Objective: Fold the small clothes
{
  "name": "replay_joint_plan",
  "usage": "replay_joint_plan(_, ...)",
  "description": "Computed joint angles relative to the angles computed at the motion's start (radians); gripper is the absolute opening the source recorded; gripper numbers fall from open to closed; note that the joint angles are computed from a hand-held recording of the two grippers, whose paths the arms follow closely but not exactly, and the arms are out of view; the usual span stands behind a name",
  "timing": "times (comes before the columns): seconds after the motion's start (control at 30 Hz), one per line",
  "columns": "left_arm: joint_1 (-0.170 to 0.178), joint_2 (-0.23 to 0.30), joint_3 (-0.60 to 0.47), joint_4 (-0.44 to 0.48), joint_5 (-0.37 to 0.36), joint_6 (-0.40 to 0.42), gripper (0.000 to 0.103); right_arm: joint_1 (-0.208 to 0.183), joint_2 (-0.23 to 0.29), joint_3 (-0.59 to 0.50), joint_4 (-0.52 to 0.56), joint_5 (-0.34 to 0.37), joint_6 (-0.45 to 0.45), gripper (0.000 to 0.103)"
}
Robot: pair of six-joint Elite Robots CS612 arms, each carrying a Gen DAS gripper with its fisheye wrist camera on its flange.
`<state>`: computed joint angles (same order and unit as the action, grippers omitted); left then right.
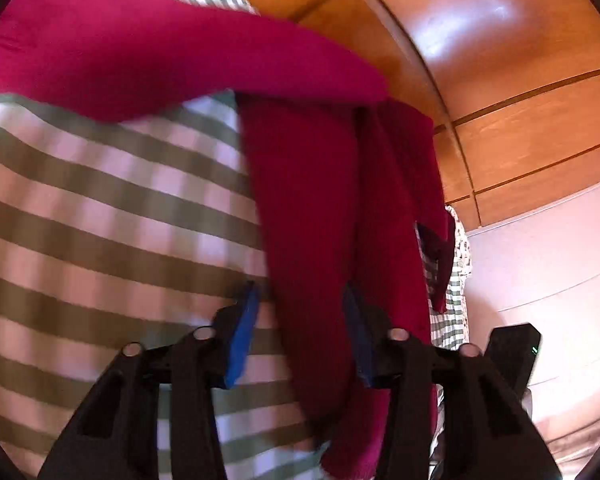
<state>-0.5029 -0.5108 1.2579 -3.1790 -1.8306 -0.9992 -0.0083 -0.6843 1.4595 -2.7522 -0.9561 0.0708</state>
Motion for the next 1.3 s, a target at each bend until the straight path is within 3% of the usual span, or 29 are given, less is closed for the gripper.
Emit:
replay_joint_plan(0.13, -0.006, -0.006, -0.007, 0.030, 0.000, -0.001, 0.005, 0.006, 0.004, -0.014, 0.010, -0.005, -0.033, 0.010)
replay_joint_plan(0.27, -0.001, -0.070, 0.063, -0.011, 0.032, 0.050, 0.004, 0.000, -0.045, 0.032, -0.101, -0.034, -0.071, 0.009)
replay_joint_plan(0.43, 0.010, -0.194, 0.200, -0.051, 0.063, 0.123, 0.004, -0.032, -0.135, 0.119, -0.227, -0.036, -0.109, 0.009)
replay_joint_plan(0.5, 0.010, -0.242, 0.254, -0.043, 0.091, 0.144, 0.004, -0.043, -0.149, 0.132, -0.234, -0.042, -0.117, 0.009)
replay_joint_plan(0.63, 0.013, -0.288, 0.318, 0.030, 0.117, 0.137, 0.005, -0.045, -0.152, 0.158, -0.176, -0.174, -0.144, 0.009)
replay_joint_plan(0.67, 0.014, -0.288, 0.330, 0.053, 0.127, 0.119, 0.007, -0.044, -0.143, 0.159, -0.151, -0.217, -0.145, 0.009)
replay_joint_plan(0.73, 0.016, -0.270, 0.338, 0.066, 0.155, 0.076, 0.027, -0.044, -0.127, 0.159, -0.111, -0.275, -0.142, 0.009)
replay_joint_plan(0.77, 0.014, -0.266, 0.353, 0.071, 0.184, 0.039, 0.043, -0.046, -0.119, 0.157, -0.084, -0.280, -0.134, 0.009)
replay_joint_plan(0.8, 0.013, -0.260, 0.361, 0.059, 0.185, 0.020, 0.045, -0.045, -0.116, 0.162, -0.078, -0.289, -0.134, 0.009)
replay_joint_plan(0.87, 0.020, -0.239, 0.391, -0.024, 0.103, -0.026, 0.045, -0.044, -0.118, 0.175, -0.071, -0.301, -0.150, 0.009)
replay_joint_plan(0.93, 0.009, -0.235, 0.405, -0.024, 0.105, -0.015, 0.046, -0.033, -0.123, 0.189, -0.079, -0.357, -0.192, 0.009)
replay_joint_plan(1.07, -0.022, -0.270, 0.440, 0.037, 0.274, 0.069, 0.048, -0.015, -0.126, 0.189, -0.086, -0.420, -0.214, 0.009)
replay_joint_plan(1.17, -0.046, -0.311, 0.450, 0.160, 0.567, 0.112, 0.065, -0.002, -0.131, 0.195, -0.167, -0.456, -0.208, 0.035)
replay_joint_plan(1.2, -0.046, -0.312, 0.440, 0.200, 0.623, 0.116, 0.068, 0.002, -0.133, 0.200, -0.203, -0.454, -0.202, 0.050)
replay_joint_plan(1.23, -0.038, -0.315, 0.433, 0.237, 0.656, 0.110, 0.069, 0.004, -0.133, 0.200, -0.225, -0.443, -0.202, 0.055)
replay_joint_plan(1.3, -0.012, -0.314, 0.426, 0.259, 0.674, 0.079, 0.069, 0.013, -0.130, 0.191, -0.238, -0.407, -0.215, 0.055)
